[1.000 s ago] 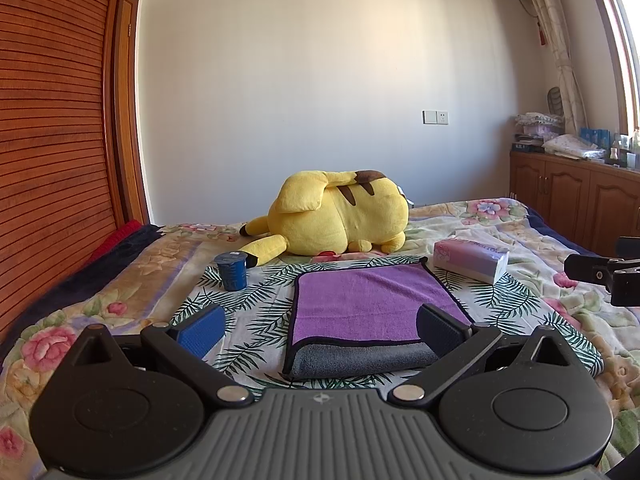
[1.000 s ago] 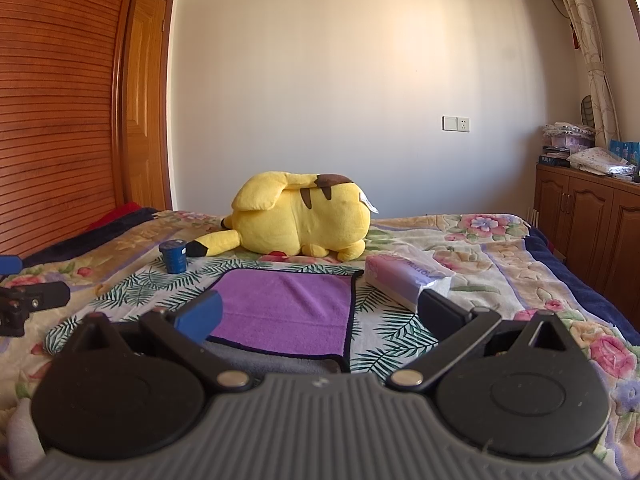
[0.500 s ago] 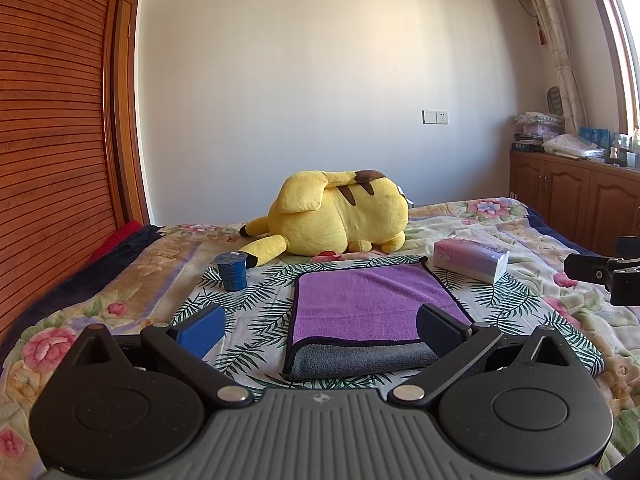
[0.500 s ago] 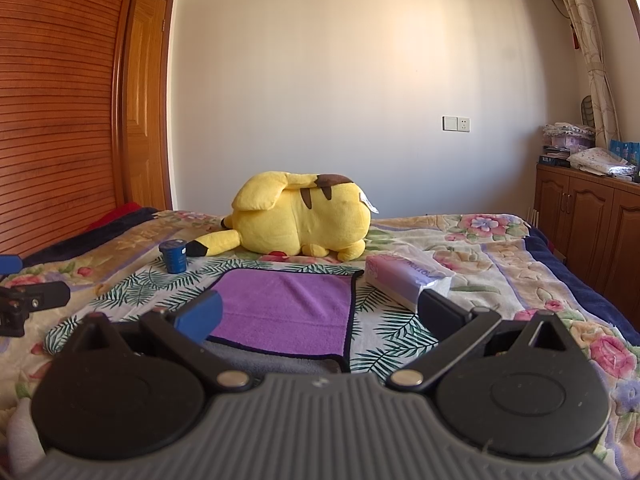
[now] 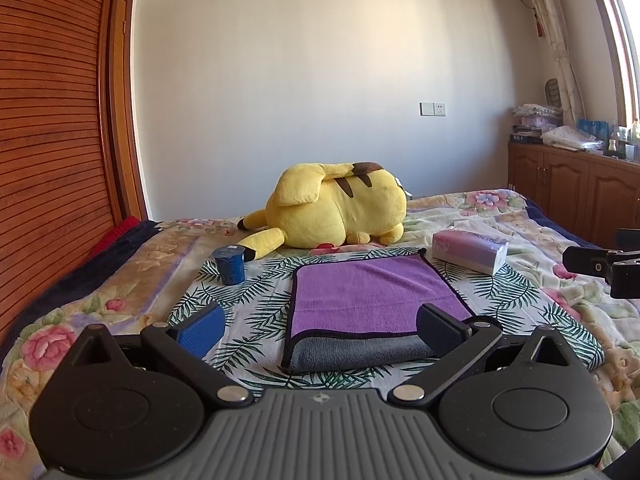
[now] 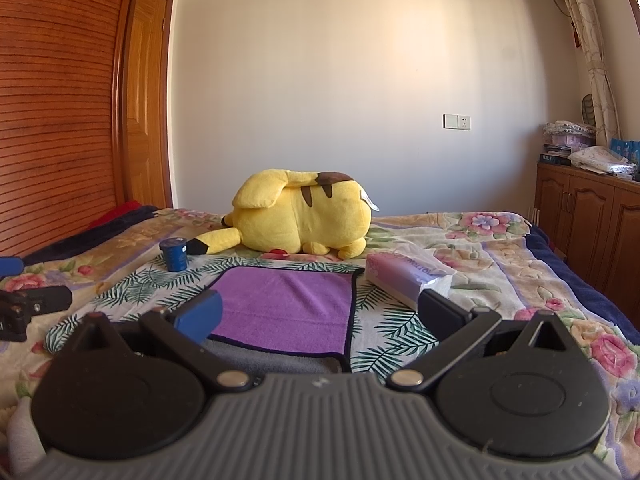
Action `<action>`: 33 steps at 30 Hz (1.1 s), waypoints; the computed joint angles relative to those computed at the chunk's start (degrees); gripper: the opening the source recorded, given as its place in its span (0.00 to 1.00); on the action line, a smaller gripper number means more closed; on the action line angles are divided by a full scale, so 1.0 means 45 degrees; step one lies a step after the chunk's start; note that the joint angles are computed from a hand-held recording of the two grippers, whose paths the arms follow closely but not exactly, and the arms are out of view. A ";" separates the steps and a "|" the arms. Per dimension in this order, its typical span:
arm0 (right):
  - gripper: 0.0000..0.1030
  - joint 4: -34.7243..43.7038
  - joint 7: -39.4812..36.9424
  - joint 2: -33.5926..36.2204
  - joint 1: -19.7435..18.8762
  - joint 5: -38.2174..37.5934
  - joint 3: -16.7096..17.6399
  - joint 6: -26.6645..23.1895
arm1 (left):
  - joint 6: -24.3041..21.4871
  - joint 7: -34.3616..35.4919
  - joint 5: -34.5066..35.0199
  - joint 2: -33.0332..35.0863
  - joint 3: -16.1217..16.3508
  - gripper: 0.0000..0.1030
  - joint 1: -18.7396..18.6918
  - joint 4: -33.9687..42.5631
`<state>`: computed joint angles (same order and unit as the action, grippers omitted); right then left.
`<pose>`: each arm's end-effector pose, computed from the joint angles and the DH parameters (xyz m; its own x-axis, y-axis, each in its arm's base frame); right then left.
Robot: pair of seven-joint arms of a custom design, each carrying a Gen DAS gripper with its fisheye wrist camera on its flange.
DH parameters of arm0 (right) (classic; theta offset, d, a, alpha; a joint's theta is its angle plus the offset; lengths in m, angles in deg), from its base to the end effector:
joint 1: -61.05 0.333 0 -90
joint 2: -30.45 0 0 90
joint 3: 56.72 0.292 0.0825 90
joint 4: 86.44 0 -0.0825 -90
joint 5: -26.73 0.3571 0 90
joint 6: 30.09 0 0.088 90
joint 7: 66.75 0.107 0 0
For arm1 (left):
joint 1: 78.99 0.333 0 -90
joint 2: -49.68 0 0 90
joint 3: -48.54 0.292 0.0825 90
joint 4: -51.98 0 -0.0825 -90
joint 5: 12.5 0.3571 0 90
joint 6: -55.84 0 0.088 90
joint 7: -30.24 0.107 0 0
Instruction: Fold towel
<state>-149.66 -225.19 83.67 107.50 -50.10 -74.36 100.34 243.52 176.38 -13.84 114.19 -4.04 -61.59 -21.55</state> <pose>0.6344 0.4197 0.3151 -0.3857 -0.9224 -0.0214 -0.2129 0.1115 -0.9707 0.7397 -0.1522 0.3339 -0.5613 -0.8225 -0.0918 -0.2221 0.2566 -0.9407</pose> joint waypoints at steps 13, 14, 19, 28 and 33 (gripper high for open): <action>1.00 0.0637 -0.0995 0.0269 -0.0319 0.1031 0.0118 0.0365 | -0.0892 0.0085 -0.1147 -0.0714 0.1343 0.84 -0.0815 0.0212; 1.00 0.0702 -0.1085 0.0313 -0.0346 0.1129 0.0127 0.0398 | -0.1031 0.0189 -0.1282 -0.0736 0.1375 0.84 -0.0842 0.0251; 1.00 0.1070 -0.1473 0.0539 -0.0489 0.1624 0.0106 0.0568 | -0.1624 0.0639 -0.2092 -0.0899 0.1736 0.84 -0.1124 0.0490; 1.00 0.2098 -0.2741 0.1206 -0.0799 0.2741 0.0016 0.0889 | -0.2450 0.1228 -0.3398 -0.1166 0.2903 0.81 -0.1989 0.1072; 1.00 0.2520 -0.3324 0.1489 -0.0889 0.3196 -0.0129 0.1103 | -0.3034 0.1423 -0.4071 -0.1213 0.3631 0.80 -0.2536 0.1586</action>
